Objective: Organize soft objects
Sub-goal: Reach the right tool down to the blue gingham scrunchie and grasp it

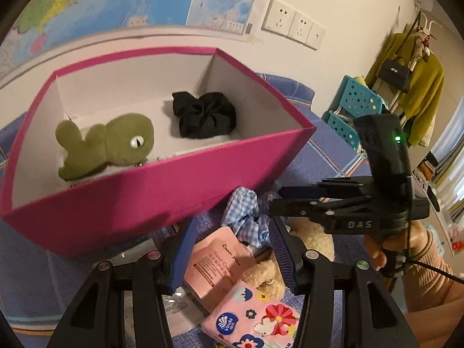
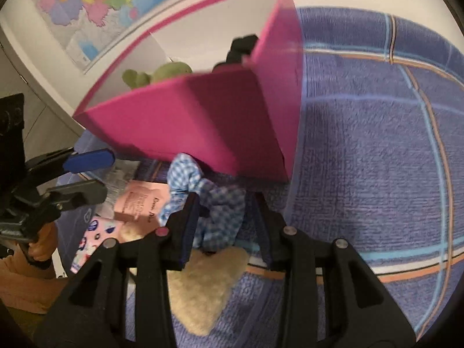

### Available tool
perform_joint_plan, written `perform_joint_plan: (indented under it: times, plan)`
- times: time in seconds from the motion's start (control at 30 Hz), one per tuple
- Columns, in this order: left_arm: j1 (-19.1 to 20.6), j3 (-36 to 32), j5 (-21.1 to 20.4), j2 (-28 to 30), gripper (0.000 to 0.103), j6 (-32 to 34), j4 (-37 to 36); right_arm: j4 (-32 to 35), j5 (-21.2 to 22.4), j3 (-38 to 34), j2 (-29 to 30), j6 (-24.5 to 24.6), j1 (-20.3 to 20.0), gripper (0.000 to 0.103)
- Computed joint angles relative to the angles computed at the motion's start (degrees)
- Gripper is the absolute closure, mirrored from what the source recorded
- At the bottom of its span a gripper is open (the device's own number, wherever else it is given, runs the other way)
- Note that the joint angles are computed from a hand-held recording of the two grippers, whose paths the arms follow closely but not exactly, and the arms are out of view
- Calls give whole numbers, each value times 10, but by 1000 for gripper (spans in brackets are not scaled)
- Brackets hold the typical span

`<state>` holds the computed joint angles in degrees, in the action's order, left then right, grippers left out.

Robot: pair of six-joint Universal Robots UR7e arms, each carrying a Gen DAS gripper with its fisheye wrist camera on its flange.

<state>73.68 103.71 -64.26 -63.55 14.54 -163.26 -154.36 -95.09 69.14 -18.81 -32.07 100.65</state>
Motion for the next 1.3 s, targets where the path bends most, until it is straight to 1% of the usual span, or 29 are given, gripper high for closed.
perform_joint_plan:
  times: [0.07, 0.1, 0.13, 0.17, 0.2, 0.33, 0.53, 0.57, 0.73, 0.77, 0.93, 1.0, 1.1, 1.2, 1.3]
  plan:
    - [1, -1, 0, 1, 50, 0, 4, 1, -10, -4, 7, -7, 2, 63]
    - [1, -1, 1, 2, 50, 0, 5, -10, -9, 1, 7, -16, 3, 64]
    - [0, -1, 1, 2, 50, 0, 7, -7, -6, 2, 6, -19, 2, 64]
    - [1, -2, 1, 2, 50, 0, 9, -6, -8, 4, 6, -20, 3, 76]
    - [1, -2, 0, 3, 50, 0, 11, -10, -11, 6, 5, -21, 5, 94]
    - [2, -6, -7, 5, 50, 1, 19, -40, -5, 34, -11, -36, 7, 94]
    - [3, -11, -32, 6, 50, 6, 36, -89, 42, 91, -57, -60, 13, 95]
    - [3, -11, -39, 5, 50, 7, 39, -103, 49, 104, -67, -66, 16, 95]
    - [6, -23, -83, 2, 50, 4, 62, -116, 87, 130, -95, -92, 27, 95]
    - [6, -23, -89, 0, 50, 5, 60, -114, 93, 128, -97, -97, 29, 95]
    - [-7, -24, -89, -9, 50, 19, 24, -120, 110, 116, -100, -118, 44, 95]
    - [-10, -27, -92, -11, 50, 28, 12, -116, 124, 108, -101, -123, 46, 95]
    - [-21, -39, -72, -8, 50, 45, -5, -116, 130, 88, -97, -128, 51, 95]
    - [-23, -61, -63, 4, 51, 49, -7, -104, 137, 60, -85, -126, 54, 95]
    - [-20, -76, -56, 12, 52, 46, 0, -83, 130, 40, -77, -124, 55, 95]
